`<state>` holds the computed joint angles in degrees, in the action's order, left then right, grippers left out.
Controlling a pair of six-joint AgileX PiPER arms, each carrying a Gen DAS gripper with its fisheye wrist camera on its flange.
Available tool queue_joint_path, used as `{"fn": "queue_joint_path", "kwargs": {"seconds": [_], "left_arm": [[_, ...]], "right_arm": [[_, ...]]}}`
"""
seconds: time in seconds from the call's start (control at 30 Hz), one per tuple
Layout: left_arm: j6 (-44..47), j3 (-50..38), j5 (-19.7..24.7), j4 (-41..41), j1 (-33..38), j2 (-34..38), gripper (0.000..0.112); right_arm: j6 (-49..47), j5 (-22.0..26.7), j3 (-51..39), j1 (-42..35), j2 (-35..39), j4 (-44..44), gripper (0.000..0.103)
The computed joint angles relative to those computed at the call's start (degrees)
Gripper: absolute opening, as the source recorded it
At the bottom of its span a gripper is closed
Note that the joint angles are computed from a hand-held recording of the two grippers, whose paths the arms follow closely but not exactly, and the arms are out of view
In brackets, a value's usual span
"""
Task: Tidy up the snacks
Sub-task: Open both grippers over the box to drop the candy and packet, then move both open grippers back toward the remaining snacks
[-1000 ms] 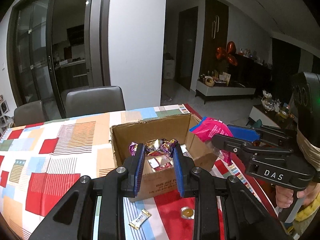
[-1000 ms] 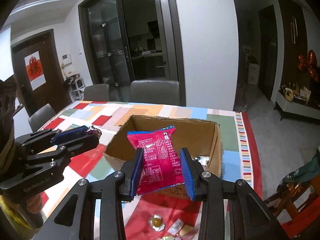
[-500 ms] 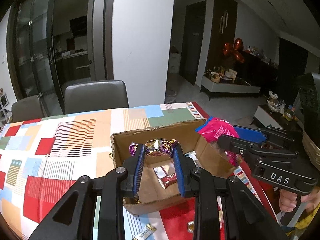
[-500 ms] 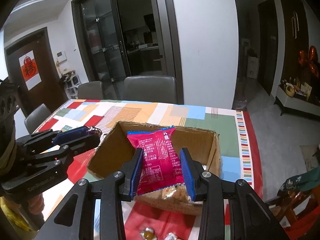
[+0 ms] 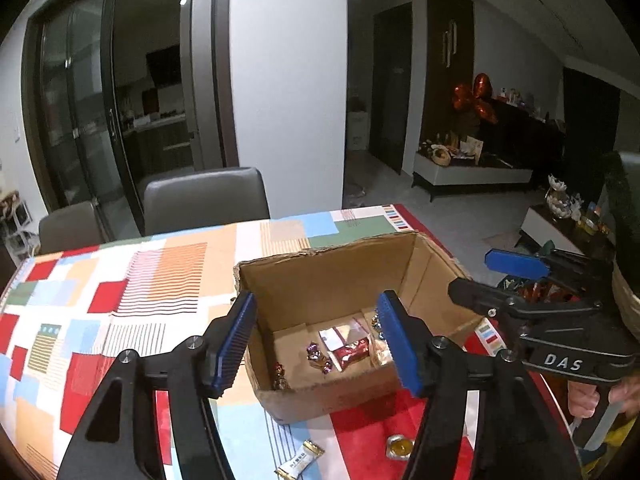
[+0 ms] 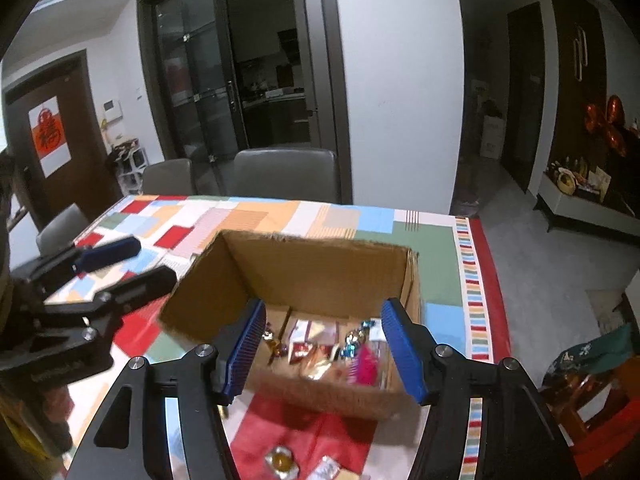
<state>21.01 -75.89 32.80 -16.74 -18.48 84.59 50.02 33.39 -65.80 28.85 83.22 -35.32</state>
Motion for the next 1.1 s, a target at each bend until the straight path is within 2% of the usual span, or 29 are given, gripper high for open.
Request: {"fn": "queue_joint_path", "kwargs": {"seconds": [0.17, 0.53, 0.87, 0.97, 1.1], "left_arm": [[3.55, 6.42, -1.91, -2.78, -1.00, -5.34, 0.063], [-0.25, 17.55, -7.20, 4.04, -7.97, -12.44, 0.063], [-2.74, 23.83, -9.15, 7.75, -11.83, -12.47, 0.062], [-4.17, 25.24, -9.73, 9.00, -12.85, -11.70, 0.062], [-0.81, 27.47, -10.49, 5.39, -12.61, -10.36, 0.062]], "right_arm": [[3.10, -0.34, 6.34, 2.49, -4.50, -3.02, 0.061], [8.42, 1.60, 17.26, 7.60, -12.00, -8.24, 0.061], [11.04, 0.08, 25.21, 8.87, -13.64, -7.80, 0.061], [9.60, -2.02, 27.52, 7.25, -13.47, -6.36, 0.061], [8.26, -4.36, 29.55, 6.34, -12.14, -5.33, 0.061]]}}
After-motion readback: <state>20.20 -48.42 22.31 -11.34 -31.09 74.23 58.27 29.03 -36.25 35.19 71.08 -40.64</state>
